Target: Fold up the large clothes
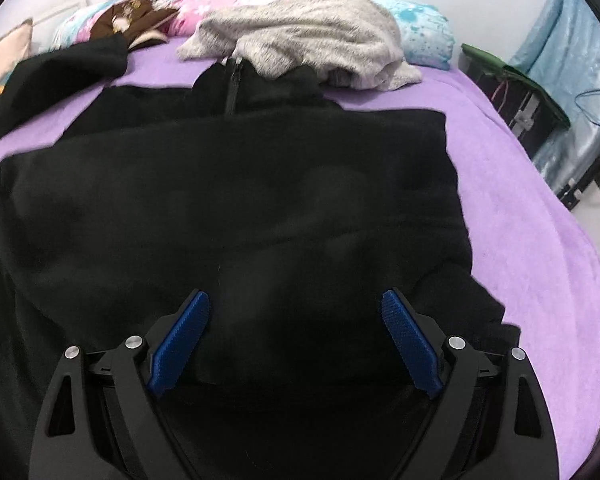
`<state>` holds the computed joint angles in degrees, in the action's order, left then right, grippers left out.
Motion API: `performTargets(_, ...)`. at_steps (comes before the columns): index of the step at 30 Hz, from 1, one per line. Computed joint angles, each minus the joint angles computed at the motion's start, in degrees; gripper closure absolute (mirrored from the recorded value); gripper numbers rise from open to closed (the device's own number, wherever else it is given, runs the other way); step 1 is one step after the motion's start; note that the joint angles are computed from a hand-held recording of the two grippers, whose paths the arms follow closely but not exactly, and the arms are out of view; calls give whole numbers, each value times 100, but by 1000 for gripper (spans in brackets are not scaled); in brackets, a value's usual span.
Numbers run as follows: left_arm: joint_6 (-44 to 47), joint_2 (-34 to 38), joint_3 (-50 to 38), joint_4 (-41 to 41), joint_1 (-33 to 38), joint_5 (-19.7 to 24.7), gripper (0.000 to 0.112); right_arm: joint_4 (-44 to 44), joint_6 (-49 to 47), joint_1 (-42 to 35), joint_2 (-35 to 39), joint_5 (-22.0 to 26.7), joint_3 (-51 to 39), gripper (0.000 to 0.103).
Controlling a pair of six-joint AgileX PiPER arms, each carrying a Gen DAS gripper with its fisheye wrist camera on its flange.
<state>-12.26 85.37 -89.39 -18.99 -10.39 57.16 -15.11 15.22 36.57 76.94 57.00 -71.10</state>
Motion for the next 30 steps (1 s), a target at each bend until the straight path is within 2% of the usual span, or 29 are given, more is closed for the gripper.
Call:
performTargets(2,208,218,-156,-126,-402,-250,30,-29,15,46,-55,-15,66,16)
performTargets(4,179,466,-336,109,-825,-264,29,86,-36,-14,-87,-41,96,16)
performTargets(9,-924,1322,-844,2016,-1903,602,29,421,-288,-231,-96,-165,164,15)
performTargets(10,-1008,1377,-818,2135,-1981,677,29,471,-312,-263,-104,-204,198,15)
performTargets(14,-1037,1103,63,1788,-1863,318,29,699,-364,-429,-87,-464,387,13)
performTargets(19,-628,596,1112,1303,-1626,-608,29,690,-215,-416,6,-525,435,9)
performTargets(23,-855,204,1296,1476,-1704,-682,28,786,-265,-378,-95,-62,113,9)
performTargets(26,-1110,-127,1418,1524,-1755,-819,25,1408,-533,-653,-735,116,183,7)
performTargets(30,-1194,-827,1812,1408,-1852,-873,24,1504,-598,-754,-1666,599,467,7)
